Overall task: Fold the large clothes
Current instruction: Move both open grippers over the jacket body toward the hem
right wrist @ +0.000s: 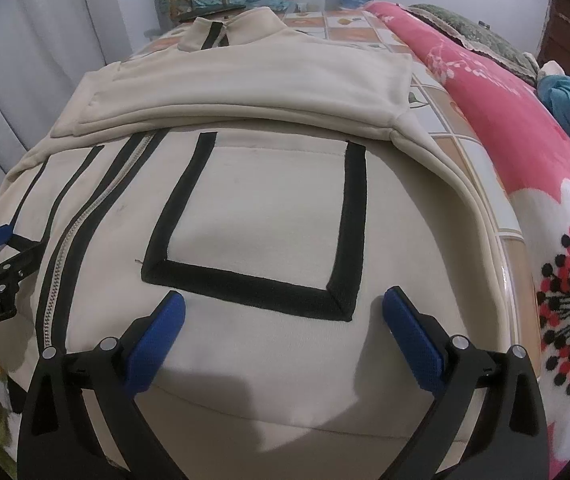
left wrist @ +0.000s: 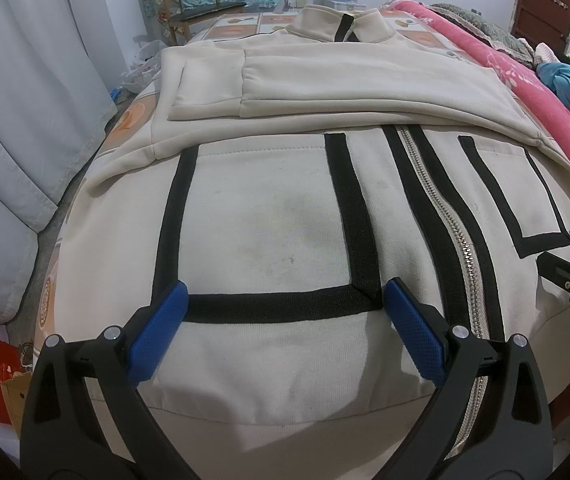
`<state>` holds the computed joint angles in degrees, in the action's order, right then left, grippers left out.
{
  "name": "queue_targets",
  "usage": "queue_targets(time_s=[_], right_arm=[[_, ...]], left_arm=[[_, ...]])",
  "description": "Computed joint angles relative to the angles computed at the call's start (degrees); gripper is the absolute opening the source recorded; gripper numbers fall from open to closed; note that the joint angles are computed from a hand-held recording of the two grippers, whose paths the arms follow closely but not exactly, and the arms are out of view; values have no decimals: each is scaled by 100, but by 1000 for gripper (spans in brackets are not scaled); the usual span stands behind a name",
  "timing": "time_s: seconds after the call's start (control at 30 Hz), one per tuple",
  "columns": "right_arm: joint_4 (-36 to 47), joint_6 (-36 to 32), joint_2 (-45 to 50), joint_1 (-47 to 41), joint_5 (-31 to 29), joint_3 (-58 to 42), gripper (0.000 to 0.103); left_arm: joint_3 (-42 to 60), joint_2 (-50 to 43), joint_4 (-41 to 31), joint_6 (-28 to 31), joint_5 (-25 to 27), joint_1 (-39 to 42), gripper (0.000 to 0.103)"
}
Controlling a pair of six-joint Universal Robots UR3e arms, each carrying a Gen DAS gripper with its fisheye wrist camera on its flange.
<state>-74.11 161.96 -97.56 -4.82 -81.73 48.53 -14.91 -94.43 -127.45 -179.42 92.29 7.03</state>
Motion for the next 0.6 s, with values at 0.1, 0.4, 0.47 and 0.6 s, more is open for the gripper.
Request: queue_targets(time_s=[0.1,0.4,0.47,0.6], right_arm=[[-51,38,-35,10,-23,63,96],[-21,95,-17,48,-83,18,96],[142,27,11,-39,25,-113,96],[386,-142,-109,-329,417,-276,96]], left_arm=[[17,-5,-15,-3,0,1,95],[66,-34,-42,-4,-5,12,95],[58,-29,-38,-2,0,9,95],[48,-27,-38,-5,7,17,95]])
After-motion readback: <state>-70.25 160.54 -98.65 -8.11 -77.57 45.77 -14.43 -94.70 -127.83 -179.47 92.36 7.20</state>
